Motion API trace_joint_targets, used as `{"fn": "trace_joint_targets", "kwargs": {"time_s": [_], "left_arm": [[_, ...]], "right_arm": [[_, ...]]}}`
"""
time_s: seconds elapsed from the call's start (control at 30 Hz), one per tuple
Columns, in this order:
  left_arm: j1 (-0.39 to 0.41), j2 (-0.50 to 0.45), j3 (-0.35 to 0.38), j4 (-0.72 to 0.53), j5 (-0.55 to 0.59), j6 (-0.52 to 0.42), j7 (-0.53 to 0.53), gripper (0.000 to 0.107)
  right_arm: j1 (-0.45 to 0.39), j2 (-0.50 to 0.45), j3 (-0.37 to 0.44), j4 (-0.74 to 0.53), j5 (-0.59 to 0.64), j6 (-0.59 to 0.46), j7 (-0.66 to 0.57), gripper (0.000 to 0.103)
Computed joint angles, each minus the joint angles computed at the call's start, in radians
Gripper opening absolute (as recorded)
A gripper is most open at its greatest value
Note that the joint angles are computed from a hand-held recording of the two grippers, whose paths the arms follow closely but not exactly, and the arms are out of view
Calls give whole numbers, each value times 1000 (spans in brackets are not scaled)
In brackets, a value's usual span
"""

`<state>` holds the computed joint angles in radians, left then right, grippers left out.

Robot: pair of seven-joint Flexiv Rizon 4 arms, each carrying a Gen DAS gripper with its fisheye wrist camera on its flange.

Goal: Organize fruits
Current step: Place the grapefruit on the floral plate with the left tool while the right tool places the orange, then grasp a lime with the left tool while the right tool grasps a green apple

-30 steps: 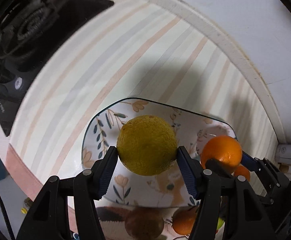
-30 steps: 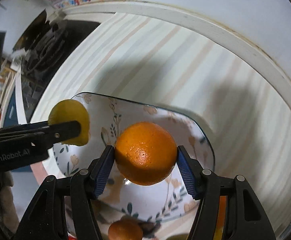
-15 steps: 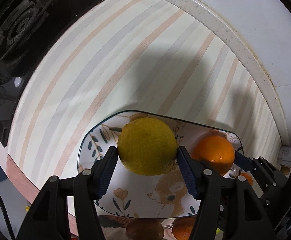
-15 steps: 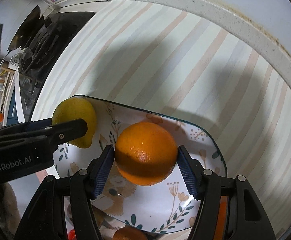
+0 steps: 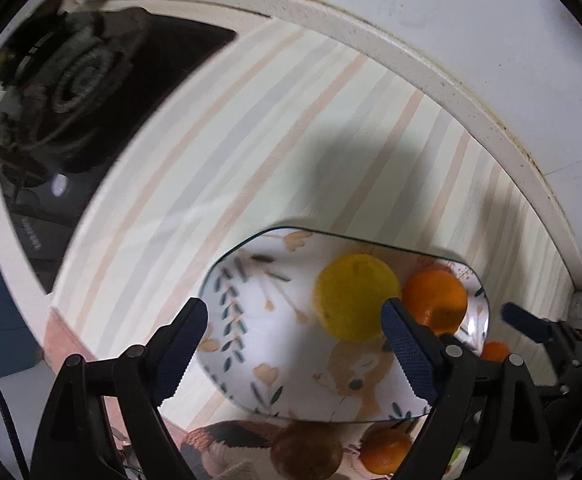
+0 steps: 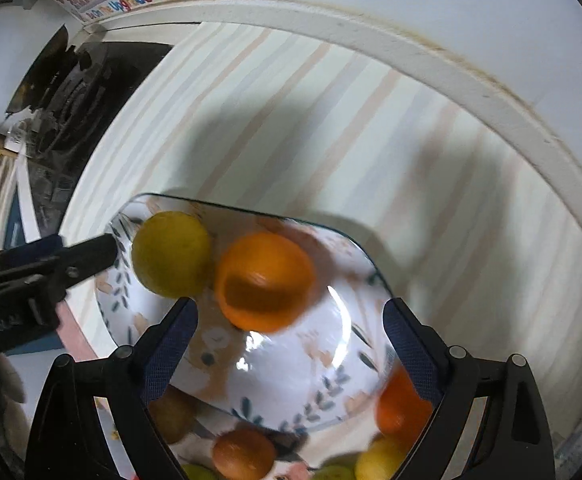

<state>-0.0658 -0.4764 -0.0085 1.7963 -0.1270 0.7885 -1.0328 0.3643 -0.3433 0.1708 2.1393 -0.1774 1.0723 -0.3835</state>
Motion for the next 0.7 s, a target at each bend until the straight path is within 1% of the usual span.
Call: {"fn": "trace_joint_targets", "kwargs": {"time_s": [0.07,0.13,0.23,0.3,0.43,0.5,0.7], "left_arm": [[-6,28,12,35,16,44,-13,89],[5,66,11,92,4,96,-5,89],[19,120,10,168,-16,147,17,89],[31,166,10,227,-34,184,38,89],[39,245,9,322,-74,245,73,89],[49,297,10,369,-106,257,113,89],[51,441,34,477,-203,252,226,89]], "right_arm": [[19,27,-6,24,-26,-32,32,96],[31,60,6,52,-36,-52,58,96],[51,108,18,98,-66,-46,110,96],[66,138,21,125,-105,-40,159,96],[94,211,43,155,-186,-75,254,96],[104,260,63,169,-220,-105,299,96],[125,374,128,178,-262,-192,389,96]]}}
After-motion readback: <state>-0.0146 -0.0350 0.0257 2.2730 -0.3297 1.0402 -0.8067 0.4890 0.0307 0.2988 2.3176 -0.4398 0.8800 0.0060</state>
